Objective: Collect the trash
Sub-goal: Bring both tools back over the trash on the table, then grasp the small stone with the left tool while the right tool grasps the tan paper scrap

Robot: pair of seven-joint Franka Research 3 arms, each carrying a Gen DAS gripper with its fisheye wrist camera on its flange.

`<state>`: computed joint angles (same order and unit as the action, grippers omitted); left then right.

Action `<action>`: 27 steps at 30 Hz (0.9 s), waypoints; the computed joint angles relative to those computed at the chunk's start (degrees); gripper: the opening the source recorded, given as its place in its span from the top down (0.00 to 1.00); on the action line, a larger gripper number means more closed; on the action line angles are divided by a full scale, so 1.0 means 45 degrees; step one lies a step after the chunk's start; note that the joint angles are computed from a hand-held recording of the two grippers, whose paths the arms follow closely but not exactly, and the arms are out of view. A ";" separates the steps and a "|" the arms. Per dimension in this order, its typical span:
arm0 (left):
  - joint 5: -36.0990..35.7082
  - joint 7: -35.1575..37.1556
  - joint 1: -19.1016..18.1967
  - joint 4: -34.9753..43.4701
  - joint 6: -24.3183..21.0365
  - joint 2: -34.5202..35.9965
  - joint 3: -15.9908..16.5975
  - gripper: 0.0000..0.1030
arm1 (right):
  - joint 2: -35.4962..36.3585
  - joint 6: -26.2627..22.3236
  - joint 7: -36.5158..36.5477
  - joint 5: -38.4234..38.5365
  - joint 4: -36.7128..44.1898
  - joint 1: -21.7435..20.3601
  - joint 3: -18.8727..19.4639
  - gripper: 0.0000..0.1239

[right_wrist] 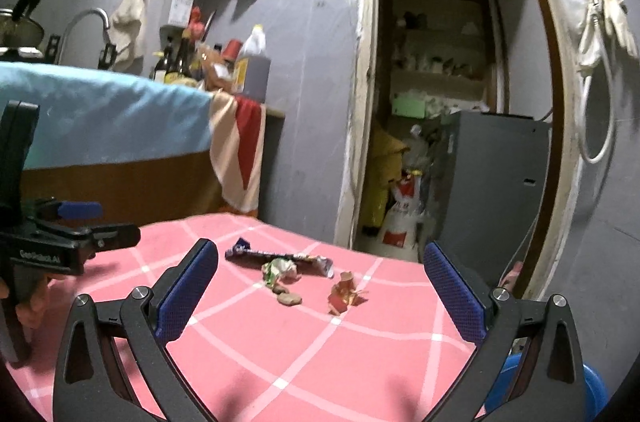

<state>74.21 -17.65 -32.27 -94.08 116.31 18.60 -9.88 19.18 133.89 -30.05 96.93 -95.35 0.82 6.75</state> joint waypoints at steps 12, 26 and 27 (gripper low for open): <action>-0.2734 0.1751 0.0877 0.0408 0.1239 0.0380 0.0131 0.12 | 0.1780 0.2086 0.4621 -0.5836 0.2385 0.1328 0.0155 0.17; -0.5098 0.4481 0.1490 0.1060 0.3162 0.1104 0.0462 0.51 | 0.6330 -0.2093 1.2706 -1.3535 0.9554 0.2076 -0.0310 0.53; -0.5260 0.4648 0.1512 0.1143 0.3184 0.1175 0.0479 0.54 | 0.6701 -0.2601 1.3031 -1.3862 1.0214 0.2037 -0.0233 0.56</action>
